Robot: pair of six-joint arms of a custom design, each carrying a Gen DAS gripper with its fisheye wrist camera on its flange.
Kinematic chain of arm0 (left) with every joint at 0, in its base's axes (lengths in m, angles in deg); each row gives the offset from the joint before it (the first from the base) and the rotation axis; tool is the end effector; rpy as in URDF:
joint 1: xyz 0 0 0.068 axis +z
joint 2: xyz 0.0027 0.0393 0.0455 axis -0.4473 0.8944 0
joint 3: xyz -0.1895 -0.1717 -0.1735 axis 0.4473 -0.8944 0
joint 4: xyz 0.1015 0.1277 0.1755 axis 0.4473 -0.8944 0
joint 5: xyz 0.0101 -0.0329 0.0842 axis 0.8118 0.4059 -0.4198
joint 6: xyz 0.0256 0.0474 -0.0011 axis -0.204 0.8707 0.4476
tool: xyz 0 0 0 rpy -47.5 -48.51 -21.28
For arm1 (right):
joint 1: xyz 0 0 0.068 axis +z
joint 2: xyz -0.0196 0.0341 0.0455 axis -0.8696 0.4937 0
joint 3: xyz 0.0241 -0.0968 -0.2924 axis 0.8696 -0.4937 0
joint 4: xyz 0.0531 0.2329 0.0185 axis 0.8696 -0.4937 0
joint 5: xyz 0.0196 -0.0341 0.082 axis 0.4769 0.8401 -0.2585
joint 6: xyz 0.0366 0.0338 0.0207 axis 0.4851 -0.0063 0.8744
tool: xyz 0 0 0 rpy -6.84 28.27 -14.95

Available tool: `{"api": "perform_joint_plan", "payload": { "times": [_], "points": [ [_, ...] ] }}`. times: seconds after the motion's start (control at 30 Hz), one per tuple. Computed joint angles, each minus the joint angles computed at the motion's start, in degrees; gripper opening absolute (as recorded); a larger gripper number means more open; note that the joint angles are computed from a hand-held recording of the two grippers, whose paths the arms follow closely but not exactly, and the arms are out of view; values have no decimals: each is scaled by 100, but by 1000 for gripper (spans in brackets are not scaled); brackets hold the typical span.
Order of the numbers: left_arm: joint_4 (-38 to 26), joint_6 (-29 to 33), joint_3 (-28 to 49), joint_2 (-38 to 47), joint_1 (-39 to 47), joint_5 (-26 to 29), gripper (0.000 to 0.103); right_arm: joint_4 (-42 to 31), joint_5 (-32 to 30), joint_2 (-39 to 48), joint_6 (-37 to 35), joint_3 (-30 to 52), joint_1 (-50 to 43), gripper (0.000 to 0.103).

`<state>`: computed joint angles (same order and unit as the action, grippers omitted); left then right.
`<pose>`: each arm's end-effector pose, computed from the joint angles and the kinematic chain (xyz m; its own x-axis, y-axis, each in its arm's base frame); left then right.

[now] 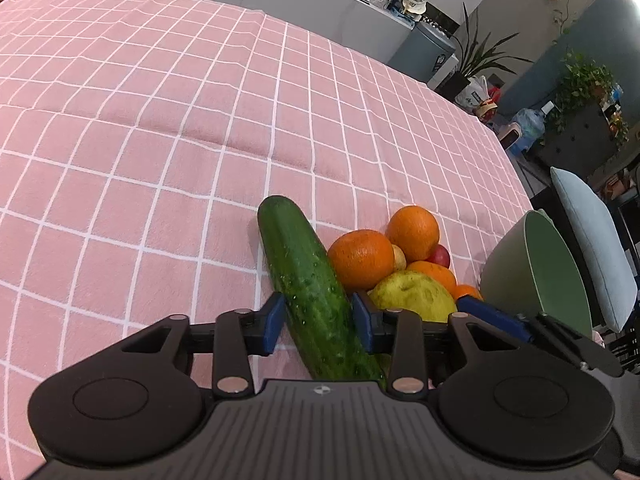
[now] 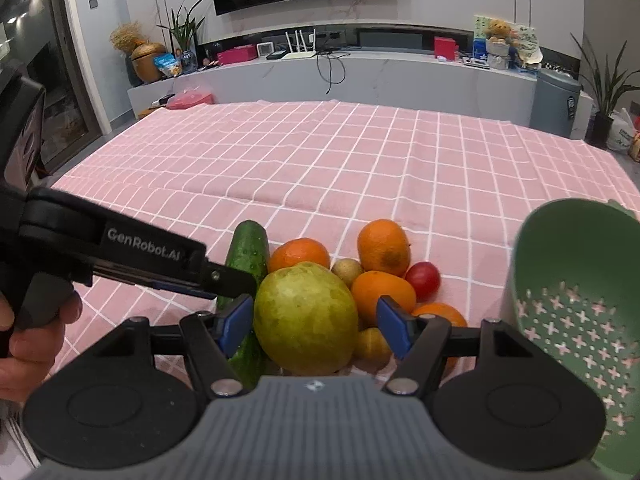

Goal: Organize fruits
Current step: 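Grasp the cucumber with the left tool while the right tool grasps the yellow-green pear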

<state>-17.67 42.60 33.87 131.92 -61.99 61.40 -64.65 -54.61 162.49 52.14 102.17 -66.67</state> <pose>0.2264 -0.1617 0.1571 -0.8611 -0.2132 -0.4616 0.0116 0.8993 -0.4371 0.1986 -0.0041 0.1441 -0.6547 -0.2009 -0.7287 -0.4457 0.8812 0.1574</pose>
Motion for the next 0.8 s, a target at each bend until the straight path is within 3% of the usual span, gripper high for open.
{"api": "perform_joint_plan", "payload": {
  "times": [0.17,0.23,0.33,0.53,0.63,0.8],
  "points": [
    [3,112,134,230,-114,-172,52,103,-13,226,129,2,81,65],
    [40,117,141,273,-128,-190,53,184,-75,293,162,-33,91,59],
    [115,100,123,322,-108,-139,54,147,-11,197,183,-86,141,59],
    [-96,308,213,305,-298,-524,63,-1109,-241,-484,-219,-44,-481,59],
    [-293,443,397,435,-401,-607,66,-1396,-351,-729,-447,-148,-722,59],
    [-504,795,614,594,-669,-1045,67,-974,-316,-642,-425,-323,-638,59]
  ]
}}
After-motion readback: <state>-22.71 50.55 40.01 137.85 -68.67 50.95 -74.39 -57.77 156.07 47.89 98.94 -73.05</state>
